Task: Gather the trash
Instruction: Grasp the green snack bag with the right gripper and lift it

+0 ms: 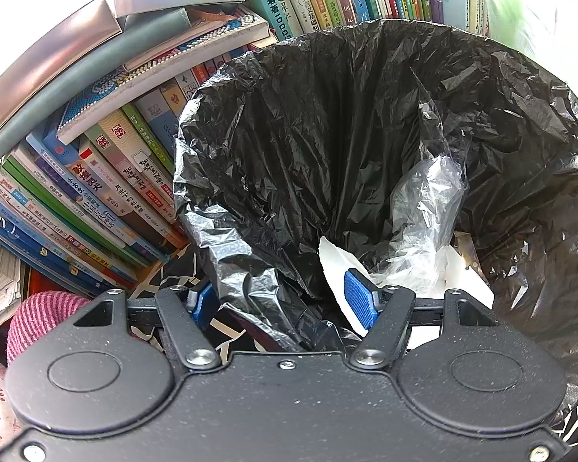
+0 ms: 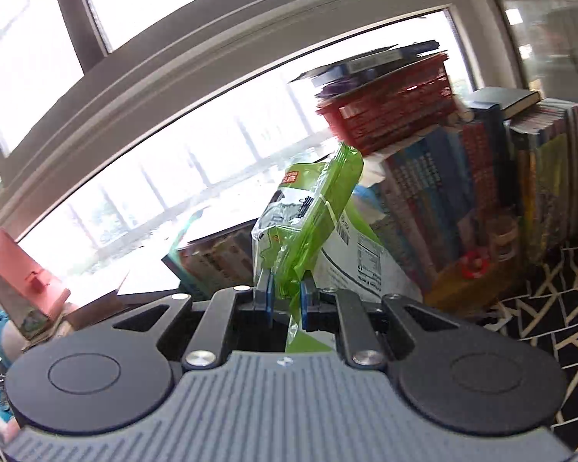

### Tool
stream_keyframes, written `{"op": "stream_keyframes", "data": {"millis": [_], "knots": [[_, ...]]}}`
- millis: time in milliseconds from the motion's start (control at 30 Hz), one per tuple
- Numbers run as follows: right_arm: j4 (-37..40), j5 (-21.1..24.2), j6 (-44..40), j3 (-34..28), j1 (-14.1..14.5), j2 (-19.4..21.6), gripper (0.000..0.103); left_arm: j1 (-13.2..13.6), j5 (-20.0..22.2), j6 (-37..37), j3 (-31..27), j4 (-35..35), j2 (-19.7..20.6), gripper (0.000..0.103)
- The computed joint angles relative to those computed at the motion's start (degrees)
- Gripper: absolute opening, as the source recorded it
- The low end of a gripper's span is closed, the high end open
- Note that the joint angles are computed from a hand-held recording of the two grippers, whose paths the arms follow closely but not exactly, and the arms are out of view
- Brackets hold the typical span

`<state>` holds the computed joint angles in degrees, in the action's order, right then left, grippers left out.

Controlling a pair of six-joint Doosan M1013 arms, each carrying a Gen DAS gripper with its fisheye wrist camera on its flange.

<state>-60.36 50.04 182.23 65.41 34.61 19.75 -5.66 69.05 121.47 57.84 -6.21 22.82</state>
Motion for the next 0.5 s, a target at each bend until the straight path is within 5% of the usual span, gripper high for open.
{"op": "stream_keyframes", "data": {"millis": [233,367,500], "knots": [[20.96,-7.75,-15.45,-3.75,-1.29,2.92,0.016,0.33,-0.10,-0.54,0.07,-0.94,0.01,0.065],[36.40,-1.96,-26.97,-9.37,-2.26,7.11,0.016,0.67,0.21,-0.64,-0.17,-2.41,0.18,0.065],[48.50,10.10,-32.69,-17.47,-3.86,12.32,0.016,1.20,0.76,-0.86,-0.47,-4.33,0.41,0.065]]}}
